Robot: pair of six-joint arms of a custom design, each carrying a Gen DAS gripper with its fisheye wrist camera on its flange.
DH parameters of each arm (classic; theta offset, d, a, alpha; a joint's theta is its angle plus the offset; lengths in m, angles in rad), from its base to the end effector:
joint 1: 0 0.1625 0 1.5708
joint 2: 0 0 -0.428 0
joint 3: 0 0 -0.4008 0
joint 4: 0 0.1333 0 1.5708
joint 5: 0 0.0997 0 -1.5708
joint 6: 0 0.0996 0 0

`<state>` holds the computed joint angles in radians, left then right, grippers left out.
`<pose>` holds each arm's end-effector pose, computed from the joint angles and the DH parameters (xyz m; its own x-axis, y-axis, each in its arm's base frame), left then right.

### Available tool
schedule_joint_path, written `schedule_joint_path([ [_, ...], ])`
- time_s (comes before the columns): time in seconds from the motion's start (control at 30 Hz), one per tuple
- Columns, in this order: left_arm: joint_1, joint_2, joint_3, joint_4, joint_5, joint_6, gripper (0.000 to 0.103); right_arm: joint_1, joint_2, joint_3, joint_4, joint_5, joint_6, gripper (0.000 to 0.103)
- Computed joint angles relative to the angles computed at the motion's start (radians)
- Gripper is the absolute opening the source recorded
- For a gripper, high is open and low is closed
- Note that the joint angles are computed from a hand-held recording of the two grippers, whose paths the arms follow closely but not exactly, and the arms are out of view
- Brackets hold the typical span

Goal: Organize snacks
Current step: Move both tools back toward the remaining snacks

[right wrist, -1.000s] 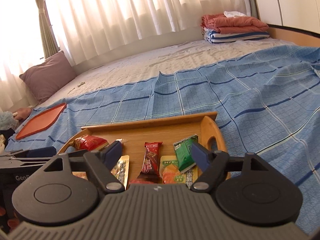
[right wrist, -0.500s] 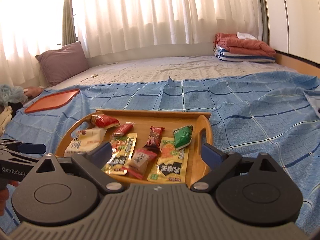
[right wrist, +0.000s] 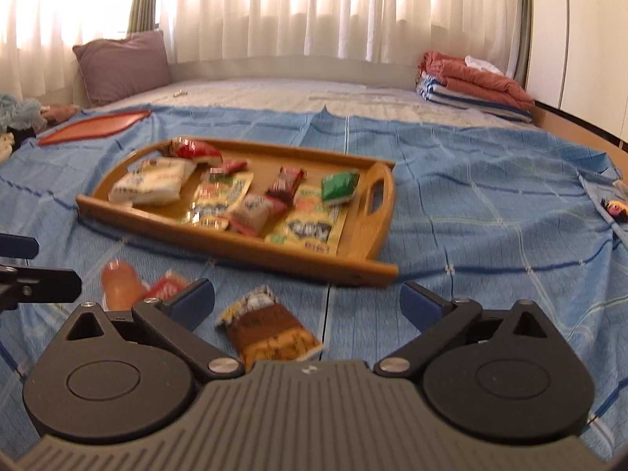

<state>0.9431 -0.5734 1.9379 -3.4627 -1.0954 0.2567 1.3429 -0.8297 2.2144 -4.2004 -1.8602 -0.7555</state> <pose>-0.1914 -0.5683 -0.0240 -0.6981 0.5023 -0.5103 0.7079 0.5912 -0.3864 -0.0075 -0.4966 0.1483 -0.6848 0.1355 0.7161 -0.5456 0.5561 -0.6270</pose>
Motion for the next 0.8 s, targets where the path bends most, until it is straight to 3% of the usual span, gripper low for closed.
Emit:
schedule_joint_path([
  [0.27,-0.002,0.003,0.078,-0.016,-0.010,0.004,0.100,-0.024,0.037,-0.008,0.033,-0.028,-0.036,0.103],
  [0.47,-0.014,0.031,0.114,-0.092,-0.025,0.054,0.100,-0.050,0.021,-0.013,0.095,0.004,0.033,0.103],
  [0.53,-0.015,0.041,0.116,-0.122,-0.028,0.061,0.098,-0.065,0.031,-0.007,0.066,0.034,0.035,0.103],
  [0.8,-0.022,0.081,0.121,-0.215,-0.003,0.074,0.089,-0.063,0.059,-0.012,0.014,0.031,0.006,0.103],
])
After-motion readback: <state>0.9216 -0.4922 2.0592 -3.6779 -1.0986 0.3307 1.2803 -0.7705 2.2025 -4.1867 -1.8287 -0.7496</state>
